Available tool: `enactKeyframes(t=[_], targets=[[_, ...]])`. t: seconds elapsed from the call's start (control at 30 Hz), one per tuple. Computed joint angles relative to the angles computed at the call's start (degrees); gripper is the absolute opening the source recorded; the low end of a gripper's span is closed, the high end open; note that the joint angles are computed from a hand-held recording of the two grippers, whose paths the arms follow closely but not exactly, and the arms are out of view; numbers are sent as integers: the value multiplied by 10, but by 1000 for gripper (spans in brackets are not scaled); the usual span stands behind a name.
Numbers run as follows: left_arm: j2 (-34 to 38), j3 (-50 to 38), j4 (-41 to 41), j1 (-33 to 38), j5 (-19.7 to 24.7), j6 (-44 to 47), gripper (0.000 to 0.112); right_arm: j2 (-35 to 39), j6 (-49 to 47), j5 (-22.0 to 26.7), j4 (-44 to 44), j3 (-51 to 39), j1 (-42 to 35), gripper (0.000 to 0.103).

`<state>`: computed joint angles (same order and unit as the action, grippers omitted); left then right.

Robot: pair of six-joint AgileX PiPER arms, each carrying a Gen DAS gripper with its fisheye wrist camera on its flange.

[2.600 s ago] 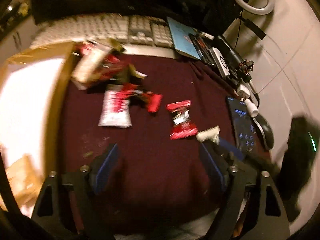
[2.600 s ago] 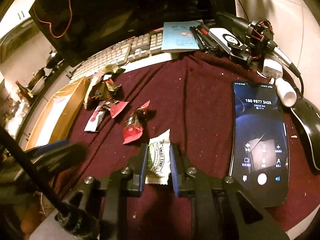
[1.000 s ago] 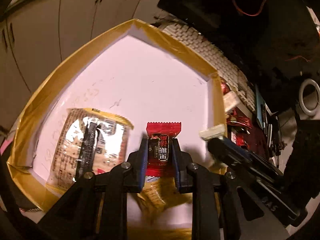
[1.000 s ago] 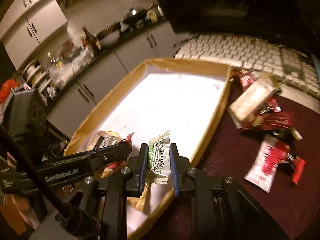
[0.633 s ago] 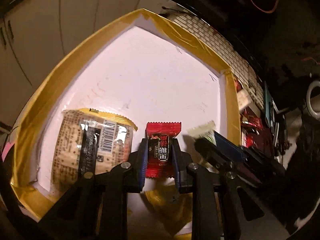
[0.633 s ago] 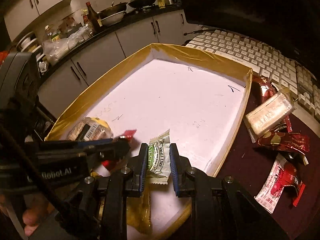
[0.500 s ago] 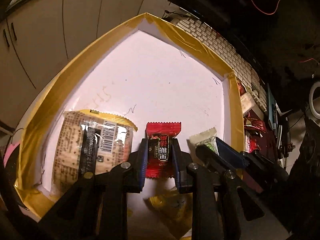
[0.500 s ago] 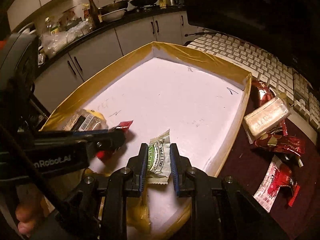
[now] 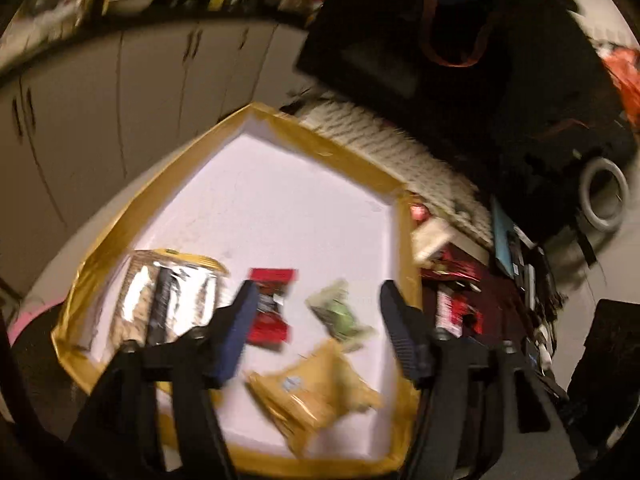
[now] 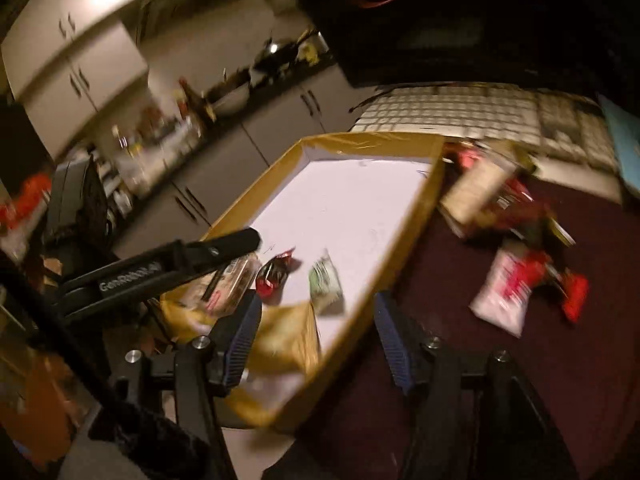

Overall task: Organize snacks
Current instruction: 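Carry both candies into the tray and open both grippers, then grasp the white-red packet with the left gripper while the right gripper grasps a red candy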

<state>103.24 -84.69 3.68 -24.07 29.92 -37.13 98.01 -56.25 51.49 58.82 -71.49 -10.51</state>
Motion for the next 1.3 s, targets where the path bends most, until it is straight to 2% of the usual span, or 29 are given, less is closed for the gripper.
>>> enactKeyframes(t=[0.07,0.13,0.27,0.37,0.53,0.63,0.77,0.83,0.97,1.03,1.1,1.17,1.2,1.23,1.3], targets=[[-11,12,10,-27,-12,-8,68,-21,-44,30,33,42,-54,58],[-4,0,11,-51,-4,0,68,-31,-66,52,44,66,-102,58],[24,-46,-32,-77,13,53,69,-17,-67,43,15,52,-141,58],[48,-84,-38,-91,36,74,69,26,1,26,-36,-16,-136,58],[46,-82,-39,-99,43,75,69,102,92,-3,-142,-146,-93,58],[39,-72,-37,-101,44,78,69,159,134,30,-182,-226,-84,58],[31,-58,-37,-104,37,78,70,207,177,54,-222,-286,-73,58],[29,-54,-47,-103,33,85,70,208,163,73,-204,-275,-80,58],[31,-55,-48,-103,37,90,70,148,94,47,-169,-169,-90,56],[42,-68,-60,-101,47,101,70,115,74,10,-166,-117,-86,54],[53,-86,-60,-102,60,102,70,107,83,-20,-166,-97,-79,50],[64,-109,-54,-106,72,96,70,108,99,-37,-167,-96,-75,35],[66,-113,-54,-107,74,97,70,107,105,-49,-170,-92,-74,32],[71,-124,-55,-108,83,100,70,119,112,-44,-169,-109,-75,26],[89,-162,-44,-115,111,100,70,124,93,-28,-137,-106,-95,26]])
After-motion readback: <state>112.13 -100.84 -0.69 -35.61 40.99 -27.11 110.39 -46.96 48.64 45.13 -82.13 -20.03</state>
